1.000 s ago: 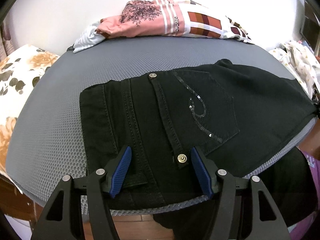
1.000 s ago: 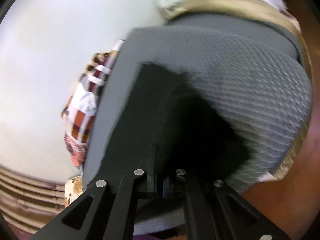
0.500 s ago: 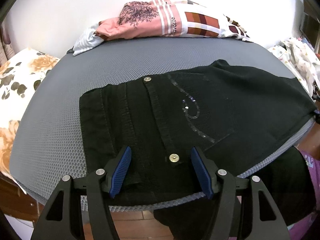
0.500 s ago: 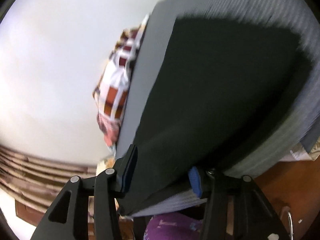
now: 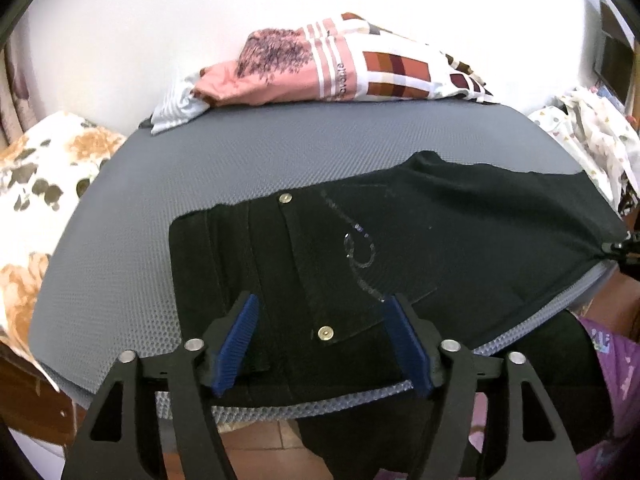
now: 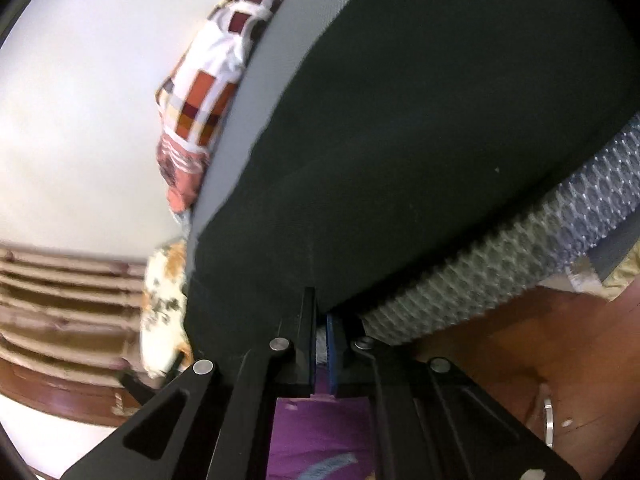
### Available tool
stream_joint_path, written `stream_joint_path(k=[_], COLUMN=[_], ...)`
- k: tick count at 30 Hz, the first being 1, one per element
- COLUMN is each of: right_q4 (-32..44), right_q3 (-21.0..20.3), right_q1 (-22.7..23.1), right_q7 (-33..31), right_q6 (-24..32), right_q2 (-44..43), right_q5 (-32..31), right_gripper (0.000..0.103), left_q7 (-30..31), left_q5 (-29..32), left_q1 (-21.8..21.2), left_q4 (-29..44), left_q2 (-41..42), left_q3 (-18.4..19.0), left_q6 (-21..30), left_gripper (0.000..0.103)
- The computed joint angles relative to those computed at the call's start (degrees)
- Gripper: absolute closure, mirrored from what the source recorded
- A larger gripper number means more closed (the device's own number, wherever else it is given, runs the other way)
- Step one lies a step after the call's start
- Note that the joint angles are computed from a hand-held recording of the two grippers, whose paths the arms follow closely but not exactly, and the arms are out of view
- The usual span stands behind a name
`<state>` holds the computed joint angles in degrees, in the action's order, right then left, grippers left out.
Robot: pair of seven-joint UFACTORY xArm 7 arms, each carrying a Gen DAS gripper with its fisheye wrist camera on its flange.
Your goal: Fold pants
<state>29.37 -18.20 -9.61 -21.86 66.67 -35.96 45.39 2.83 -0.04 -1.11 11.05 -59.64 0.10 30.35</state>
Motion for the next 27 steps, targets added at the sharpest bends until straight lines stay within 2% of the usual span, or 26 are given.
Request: stream_joint_path(k=[3,5,7,11,13,14,16,17,19,22,24,25,26,27], right_q4=[1.2,1.3,0.6,0.0,-1.0,-1.5,-1.7,-2.0,-3.2,-3.8,-3.5,-3.1,-2.9,-2.4], right_q3=[-0.7,-1.6,-0.9,1.2,2.2,3.0,6.2,6.7,7.0,5.8,4.9,4.7,5.1,5.0], right_q1=[0.6,0.4,0.6,2.9,4.8,5.3,6.7,7.2,7.8,8.2,9.2,9.6,9.6,9.7], right_q7=[0.4,-0.1,-1.0,-1.0,-1.4,-1.6,-0.4,0.3,2.2,3.3,2.4,2.1,2.4,2.5], right_q6=[0.3,2.3,2.1,1.1,0.5,0.0,-1.5,-1.7,-1.3,0.8,2.1,2.7,2.4,2.9], right_q2=[2.1,2.0,0.5,0.5,1.2,0.8,0.9,0.7,-0.5,-2.1,-1.1,0.2,0.8,1.4], right_q5=[2.2,3.1,5.3,8.3,11.5,11.9,10.2,9.8,8.7,6.8,7.0,7.1,7.7,8.1], right_gripper=[0.090,0.076,0.052,0.050,0.052,0.058,0.090,0.095,0.097,0.099,0.099,0.103,0.103,0.098], left_q7=[-0.3,-0.6,-1.1,-2.1,-2.4,-2.5,-3.2,-3.5,-4.1,-4.4,-4.6,-4.9,-5.1,-5.3], left_q5=[0.5,0.5,0.3,-0.4,-0.3,-0.1,0.6,1.1,1.7,1.5,1.3,1.5,1.8,2.1], left_q1=[-0.3,-0.9,-1.3,-2.7,-3.2,-3.4,-3.1,-2.9,-2.5,-2.3,-2.1,-1.7,-1.3,-1.0], left_q4=[0.0,0.2,0.5,1.4,1.6,1.5,1.3,1.2,1.2,0.7,0.4,0.1,0.1,0.2], left_q2=[0.5,0.5,0.4,-0.2,-0.7,-1.0,-1.2,-1.2,-1.3,-2.6,-2.8,-2.6,-2.1,-1.8], left_q3=[-1.2,-1.5,-1.8,-1.9,-2.4,-2.7,-3.7,-4.2,-4.5,-2.8,-2.4,-2.6,-3.0,-3.3], left_q6=[0.2,1.1,1.4,2.3,2.3,2.3,2.1,2.2,3.0,3.7,2.9,2.3,2.0,2.4], left_gripper=[0.031,0.031,0.031,0.029,0.028,0.026,0.023,0.023,0.023,0.023,0.023,0.023,0.023,0.023])
